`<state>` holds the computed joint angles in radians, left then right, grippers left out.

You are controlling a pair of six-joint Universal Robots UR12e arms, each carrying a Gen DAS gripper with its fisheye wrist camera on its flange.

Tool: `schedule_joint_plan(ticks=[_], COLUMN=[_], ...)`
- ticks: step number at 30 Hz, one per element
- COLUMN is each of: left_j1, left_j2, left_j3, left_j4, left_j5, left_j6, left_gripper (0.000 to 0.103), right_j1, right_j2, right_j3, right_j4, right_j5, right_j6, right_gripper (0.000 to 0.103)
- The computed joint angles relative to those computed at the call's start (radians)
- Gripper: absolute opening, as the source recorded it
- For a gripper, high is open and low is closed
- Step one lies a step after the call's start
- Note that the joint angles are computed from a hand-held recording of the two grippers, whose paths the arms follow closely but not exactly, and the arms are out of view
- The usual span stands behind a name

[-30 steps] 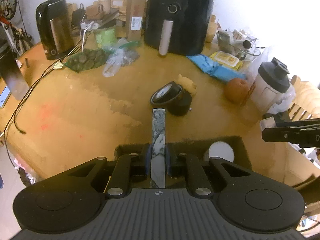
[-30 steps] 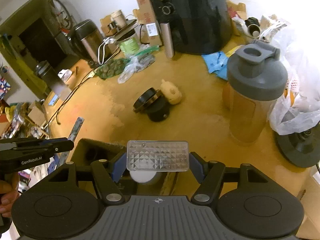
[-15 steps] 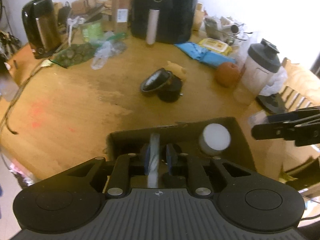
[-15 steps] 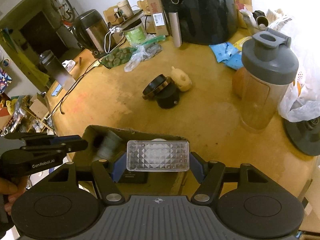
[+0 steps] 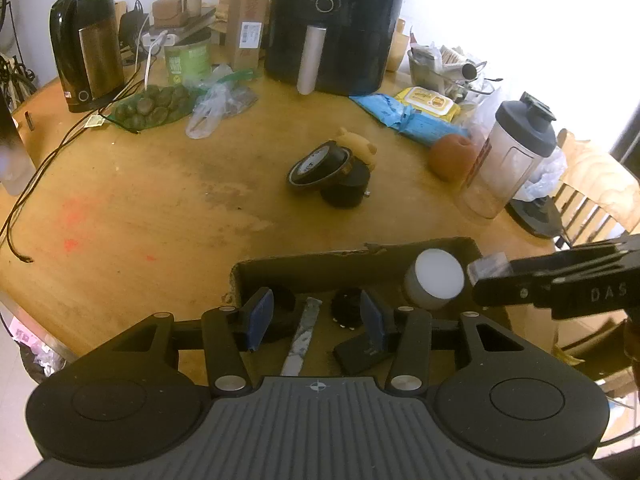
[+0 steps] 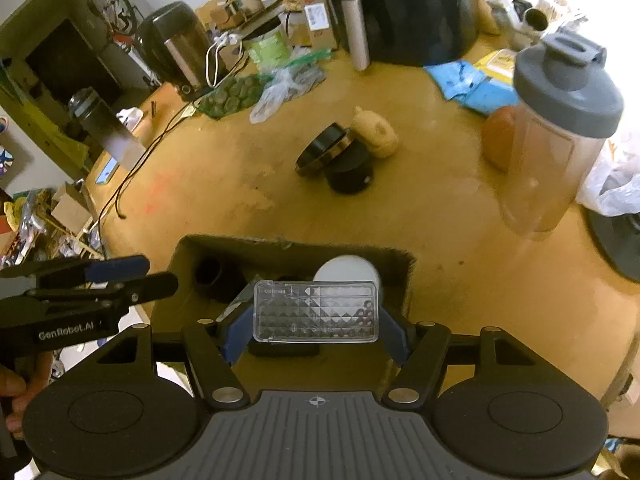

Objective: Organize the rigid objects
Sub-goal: 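Open the left tool to release the strip while the right tool releases the tray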

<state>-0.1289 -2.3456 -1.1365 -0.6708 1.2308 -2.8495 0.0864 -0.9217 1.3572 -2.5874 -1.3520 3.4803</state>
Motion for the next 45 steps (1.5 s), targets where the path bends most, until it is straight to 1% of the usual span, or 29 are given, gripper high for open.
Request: schedule_joint_plan(ticks=[7, 14, 17, 18, 19, 20, 22, 29, 30, 37, 41, 45], left_j1=[0.006, 0.006, 0.007, 0.008, 0.008, 0.009, 0.009, 0.009, 0.009, 0.011, 0.013, 0.013], left_j2=[-0.018, -0.034, -0.039, -0.041, -0.043, -0.045, -0.048, -0.062, -0.063, -0.07, -0.077, -0.082], left_j3=[0.031, 0.059, 0.069, 0.072, 0.076, 0.081, 0.087, 0.115, 0.118, 0.133, 0.145, 0.154], left_j4=[-0.008, -0.021, -0.037, -0.042, -0.048, -0.056, -0.067, -0.106, -0.109, -0.116, -0.119, -0.12], left_j5=[-0.012, 0.001, 0.003, 0.002, 0.003, 0.006, 0.009, 0.017, 0.018, 0.015, 0.003, -0.008], left_j6=[0.003, 0.011, 0.018, 0.022, 0.025, 0.028, 0.033, 0.054, 0.057, 0.071, 0.076, 0.079], left_gripper=[0.048, 0.048, 0.048, 0.048, 0.048, 0.048, 0.048, 0.048, 0.048, 0.048, 0.05, 0.05], right_j1=[0.009, 0.015, 0.016, 0.017, 0.017, 0.018, 0.021, 0.026, 0.027, 0.032, 0.039, 0.045], right_j2=[0.014, 0.03, 0.04, 0.041, 0.043, 0.044, 0.043, 0.051, 0.052, 0.055, 0.054, 0.051], right_j3=[-0.037, -0.07, -0.091, -0.094, -0.096, -0.098, -0.096, -0.107, -0.109, -0.109, -0.101, -0.08], right_j4=[0.073, 0.132, 0.181, 0.189, 0.195, 0.195, 0.18, 0.166, 0.166, 0.135, 0.101, 0.025], right_j5=[0.014, 0.016, 0.017, 0.016, 0.018, 0.018, 0.003, -0.02, -0.031, -0.088, -0.147, -0.226], right_j6=[-0.017, -0.024, -0.017, -0.015, -0.012, -0.009, -0.004, 0.006, 0.011, 0.054, 0.07, 0.07], right_gripper=[0.07, 0.07, 0.07, 0.072, 0.079, 0.09, 0.099, 0.101, 0.103, 0.103, 0.103, 0.103])
